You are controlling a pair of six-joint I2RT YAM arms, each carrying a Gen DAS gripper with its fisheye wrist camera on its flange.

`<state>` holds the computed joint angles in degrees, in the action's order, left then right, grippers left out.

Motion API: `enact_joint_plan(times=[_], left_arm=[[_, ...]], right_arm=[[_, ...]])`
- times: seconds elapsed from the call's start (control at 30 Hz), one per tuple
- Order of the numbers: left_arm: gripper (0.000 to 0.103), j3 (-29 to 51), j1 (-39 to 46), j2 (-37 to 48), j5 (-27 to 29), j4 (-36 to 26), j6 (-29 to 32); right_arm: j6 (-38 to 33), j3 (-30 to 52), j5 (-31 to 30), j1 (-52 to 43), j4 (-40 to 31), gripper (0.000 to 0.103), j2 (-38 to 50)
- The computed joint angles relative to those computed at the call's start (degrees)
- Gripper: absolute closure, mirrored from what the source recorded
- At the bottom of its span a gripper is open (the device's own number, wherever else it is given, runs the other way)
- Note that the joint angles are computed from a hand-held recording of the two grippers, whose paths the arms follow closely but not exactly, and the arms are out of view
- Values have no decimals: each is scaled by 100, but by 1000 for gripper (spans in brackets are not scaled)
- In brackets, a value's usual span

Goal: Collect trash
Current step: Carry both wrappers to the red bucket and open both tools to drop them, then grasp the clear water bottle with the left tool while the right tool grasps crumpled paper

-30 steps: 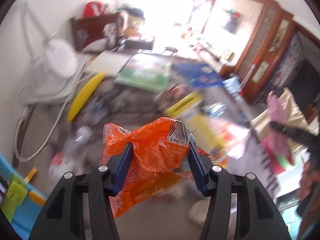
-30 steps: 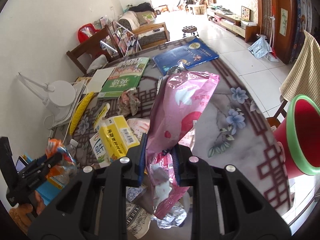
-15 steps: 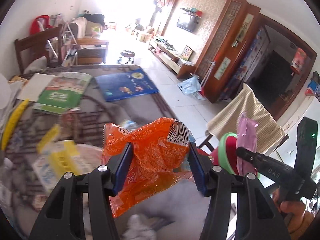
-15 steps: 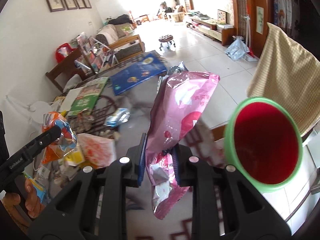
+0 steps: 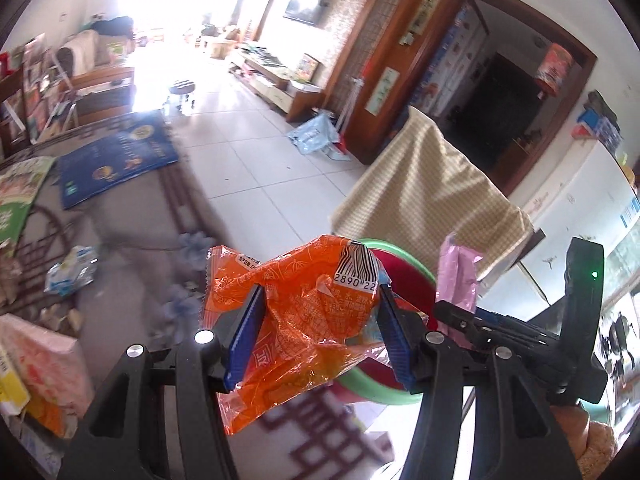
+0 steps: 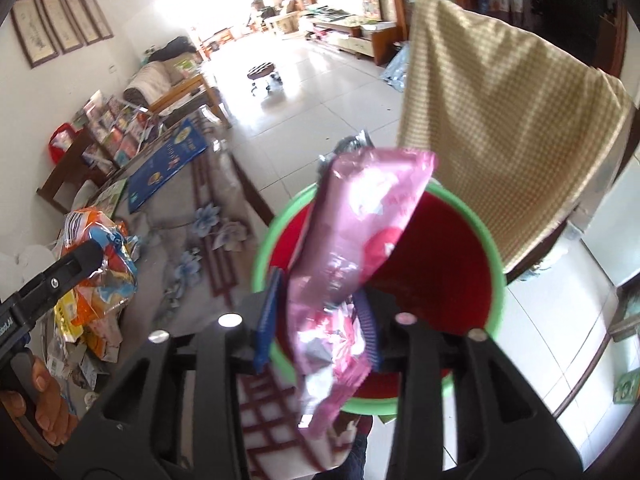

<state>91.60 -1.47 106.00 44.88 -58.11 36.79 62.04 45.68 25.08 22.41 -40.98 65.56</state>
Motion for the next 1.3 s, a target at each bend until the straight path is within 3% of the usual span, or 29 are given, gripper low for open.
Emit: enact_joint_plan(times=[0.07, 0.37, 0.43, 0.6, 0.63, 0.93, 1.3], left_arm=[[50, -139, -264, -93, -36, 129, -87], [47, -588, -1287, -158, -258, 463, -253], [41, -553, -1412, -38, -237, 310, -126], [14, -638, -1342, -93, 100, 335, -314], [13, -601, -1276, -93, 211, 276, -321], [8, -142, -239, -103, 991, -189, -240], [8, 407, 1356, 310, 135, 113, -341]], right_arm=[[150, -191, 115, -97, -225, 28, -338], [905, -507, 733, -213, -1535, 20, -1602], [993, -485, 863, -236, -1755, 19, -1791], [1079, -371, 1058, -252, -2062, 18, -1999], [1089, -342, 1092, -237, -2075, 18, -2011], [546, -27, 940, -159, -1285, 16, -1356], [-320, 1071, 264, 451, 300, 14, 1003]])
